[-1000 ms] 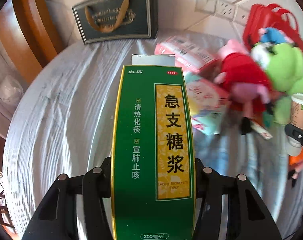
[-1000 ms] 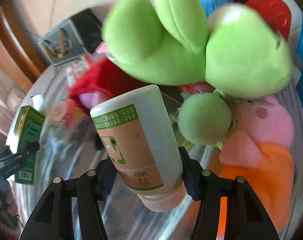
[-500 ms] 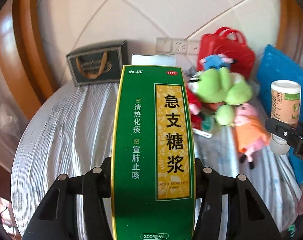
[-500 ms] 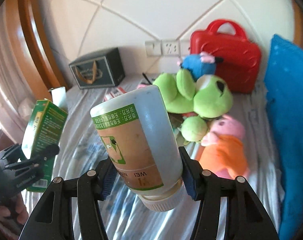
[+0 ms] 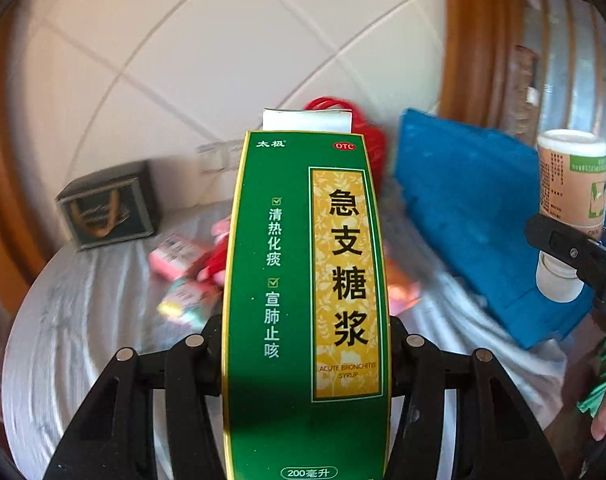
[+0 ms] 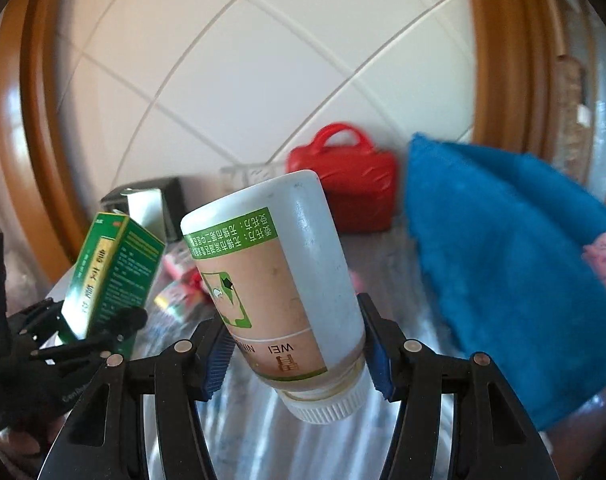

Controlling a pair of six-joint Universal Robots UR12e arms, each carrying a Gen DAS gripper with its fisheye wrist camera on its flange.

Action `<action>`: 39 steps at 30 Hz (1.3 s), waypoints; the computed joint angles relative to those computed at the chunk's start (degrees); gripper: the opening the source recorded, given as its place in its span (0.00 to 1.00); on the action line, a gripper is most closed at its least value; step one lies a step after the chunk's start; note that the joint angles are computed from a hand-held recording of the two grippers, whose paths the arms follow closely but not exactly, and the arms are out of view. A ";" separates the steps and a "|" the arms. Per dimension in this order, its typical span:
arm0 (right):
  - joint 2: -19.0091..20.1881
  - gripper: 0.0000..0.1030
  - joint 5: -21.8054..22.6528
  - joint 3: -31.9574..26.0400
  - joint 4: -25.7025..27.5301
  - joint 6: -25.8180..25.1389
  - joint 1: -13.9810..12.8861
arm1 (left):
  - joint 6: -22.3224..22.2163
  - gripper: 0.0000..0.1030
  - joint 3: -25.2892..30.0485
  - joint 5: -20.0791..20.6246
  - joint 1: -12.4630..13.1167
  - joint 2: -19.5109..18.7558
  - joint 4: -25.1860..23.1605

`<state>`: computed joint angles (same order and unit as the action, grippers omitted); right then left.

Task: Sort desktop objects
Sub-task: 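Carry the syrup box and white bottle to the blue crate and release them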

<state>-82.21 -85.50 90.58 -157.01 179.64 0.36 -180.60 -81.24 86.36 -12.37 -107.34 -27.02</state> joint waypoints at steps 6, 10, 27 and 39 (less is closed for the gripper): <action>-2.61 0.55 2.15 1.88 -5.48 -0.05 -6.60 | -0.91 0.52 7.79 0.69 -5.46 -4.56 1.15; -3.31 0.55 5.29 1.61 -7.30 -0.55 -12.85 | -2.37 0.52 17.05 2.15 -10.16 -9.78 0.82; -1.86 0.55 11.66 -1.02 -4.27 -1.19 -28.21 | -0.59 0.52 47.12 3.41 -20.34 -25.91 -14.42; 0.49 1.00 4.66 -2.83 -4.82 0.03 -27.99 | -1.11 0.86 48.16 2.95 -20.35 -26.33 -17.36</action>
<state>-81.72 -80.85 87.76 -161.83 179.67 -27.63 -181.71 -33.08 89.31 -32.72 -133.67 -44.38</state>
